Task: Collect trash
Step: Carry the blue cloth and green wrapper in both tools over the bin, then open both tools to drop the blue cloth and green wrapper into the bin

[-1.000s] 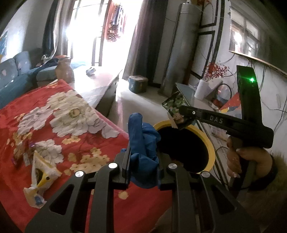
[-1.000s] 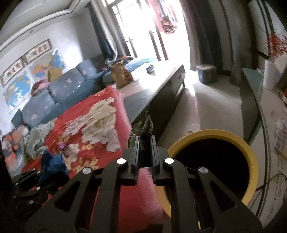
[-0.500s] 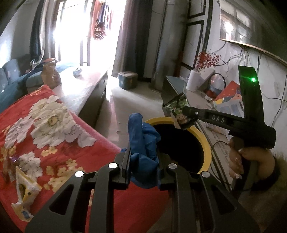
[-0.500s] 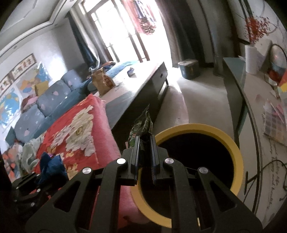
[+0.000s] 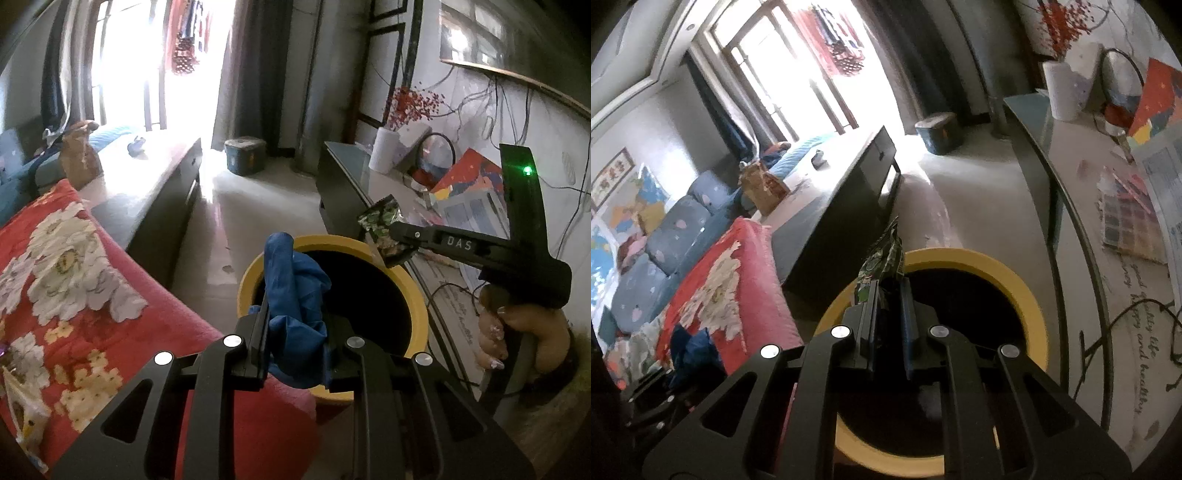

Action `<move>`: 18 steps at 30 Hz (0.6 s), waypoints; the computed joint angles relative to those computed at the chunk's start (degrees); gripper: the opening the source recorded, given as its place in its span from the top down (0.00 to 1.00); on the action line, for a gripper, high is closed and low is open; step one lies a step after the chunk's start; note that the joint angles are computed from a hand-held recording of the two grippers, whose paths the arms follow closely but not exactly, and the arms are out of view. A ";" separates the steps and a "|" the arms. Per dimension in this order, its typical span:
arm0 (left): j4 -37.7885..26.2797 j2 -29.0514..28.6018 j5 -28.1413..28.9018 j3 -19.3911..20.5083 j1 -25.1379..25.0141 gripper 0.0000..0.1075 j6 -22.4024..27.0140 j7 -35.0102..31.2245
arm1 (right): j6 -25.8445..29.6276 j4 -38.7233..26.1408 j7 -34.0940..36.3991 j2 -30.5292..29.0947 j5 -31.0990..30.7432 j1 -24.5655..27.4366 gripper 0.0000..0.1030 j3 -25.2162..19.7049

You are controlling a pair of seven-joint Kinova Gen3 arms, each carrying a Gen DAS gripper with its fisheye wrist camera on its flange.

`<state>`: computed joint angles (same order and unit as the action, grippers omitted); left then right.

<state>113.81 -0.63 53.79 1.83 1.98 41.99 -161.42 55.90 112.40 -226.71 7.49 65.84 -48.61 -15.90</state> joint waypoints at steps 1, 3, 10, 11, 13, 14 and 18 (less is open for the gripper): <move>-0.16 0.40 -0.29 0.31 0.28 0.81 -0.36 0.34 | -0.30 0.22 -0.10 -0.14 -0.17 0.16 0.93 0.07; -0.55 1.32 -1.06 0.95 0.81 0.81 -0.94 1.36 | -0.76 1.27 -1.31 -0.34 -0.19 0.44 0.93 0.16; -1.63 4.39 -2.75 3.11 1.92 0.81 -2.70 3.28 | -4.09 4.39 -4.52 -1.08 -0.31 2.19 0.93 0.36; -2.04 5.10 -2.98 3.34 1.90 0.81 -2.68 3.60 | -4.71 4.83 -5.00 -1.14 -0.24 2.45 0.93 0.39; -2.77 6.42 -3.60 3.90 1.84 0.81 -2.16 4.54 | -6.24 5.59 -5.59 -1.46 0.09 3.04 0.93 0.49; -3.13 7.07 -4.06 4.26 1.90 0.81 -2.19 5.10 | -7.24 6.11 -6.05 -1.68 0.45 3.40 0.93 0.57; -4.83 9.59 -5.10 5.76 1.77 0.78 -1.67 5.84 | -9.63 7.50 -8.09 -2.20 1.21 4.50 0.86 0.59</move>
<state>108.99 8.96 48.69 7.58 3.75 40.32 -155.58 46.27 119.90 -234.80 5.29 67.05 -44.11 -15.31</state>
